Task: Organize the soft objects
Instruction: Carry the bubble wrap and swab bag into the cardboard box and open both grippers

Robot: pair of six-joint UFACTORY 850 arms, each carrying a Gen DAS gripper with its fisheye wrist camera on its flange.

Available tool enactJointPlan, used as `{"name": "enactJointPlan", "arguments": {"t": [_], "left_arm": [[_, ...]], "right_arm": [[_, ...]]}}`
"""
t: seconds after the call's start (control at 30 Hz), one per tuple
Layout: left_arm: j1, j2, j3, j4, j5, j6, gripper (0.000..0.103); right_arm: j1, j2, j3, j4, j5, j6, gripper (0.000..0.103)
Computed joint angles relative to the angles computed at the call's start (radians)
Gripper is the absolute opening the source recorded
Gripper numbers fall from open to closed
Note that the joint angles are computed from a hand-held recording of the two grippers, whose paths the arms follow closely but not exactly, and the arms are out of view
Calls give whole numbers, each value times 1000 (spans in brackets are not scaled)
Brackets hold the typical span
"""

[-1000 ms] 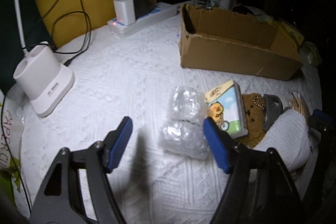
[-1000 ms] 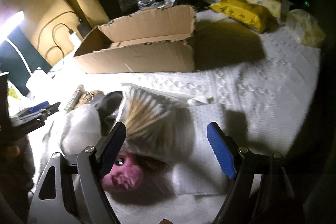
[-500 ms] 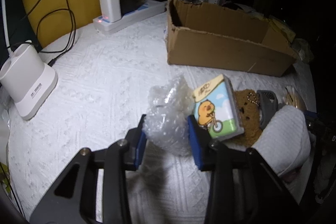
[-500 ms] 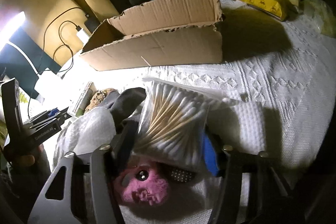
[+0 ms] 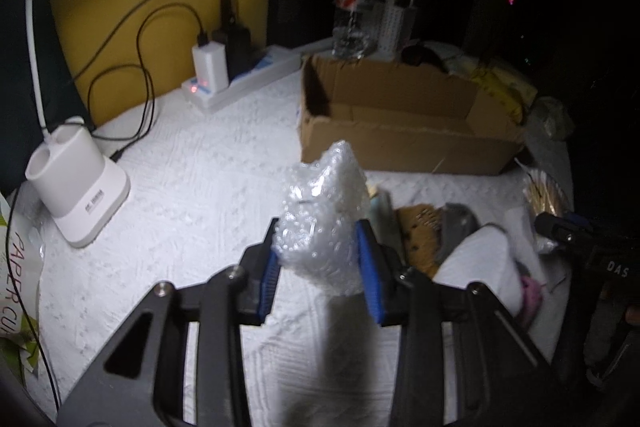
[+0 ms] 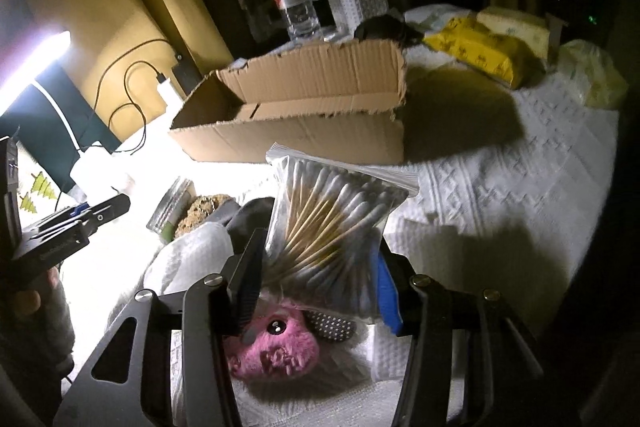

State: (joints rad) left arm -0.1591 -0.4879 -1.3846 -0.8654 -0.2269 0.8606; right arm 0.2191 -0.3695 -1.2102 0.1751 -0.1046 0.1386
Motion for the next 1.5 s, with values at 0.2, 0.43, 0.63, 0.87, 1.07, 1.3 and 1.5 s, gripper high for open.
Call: {"name": "enactJointPlan", "arguments": {"t": [0.2, 0.43, 0.63, 0.87, 1.07, 1.3, 1.5], "left_arm": [[-17, 11, -21, -60, -16, 66, 37], [-57, -20, -97, -72, -48, 111, 37], [-86, -75, -189, -26, -65, 71, 37], [-105, -150, -293, 32, -94, -13, 37], [-115, -207, -367, 52, -111, -57, 37], [-119, -295, -482, 75, -153, -121, 37], [-114, -385, -602, 98, -225, -180, 37]], "right_arm": [[-9, 25, 7, -163, 29, 143, 51], [-29, 21, -16, -134, 46, 87, 51], [-50, -4, -57, -25, 50, -40, 51], [-67, -53, -130, 76, 39, -171, 51], [-77, -97, -189, 196, 26, -304, 51], [-87, -165, -279, 289, -22, -420, 51], [-94, -220, -348, 310, -56, -437, 51]]}}
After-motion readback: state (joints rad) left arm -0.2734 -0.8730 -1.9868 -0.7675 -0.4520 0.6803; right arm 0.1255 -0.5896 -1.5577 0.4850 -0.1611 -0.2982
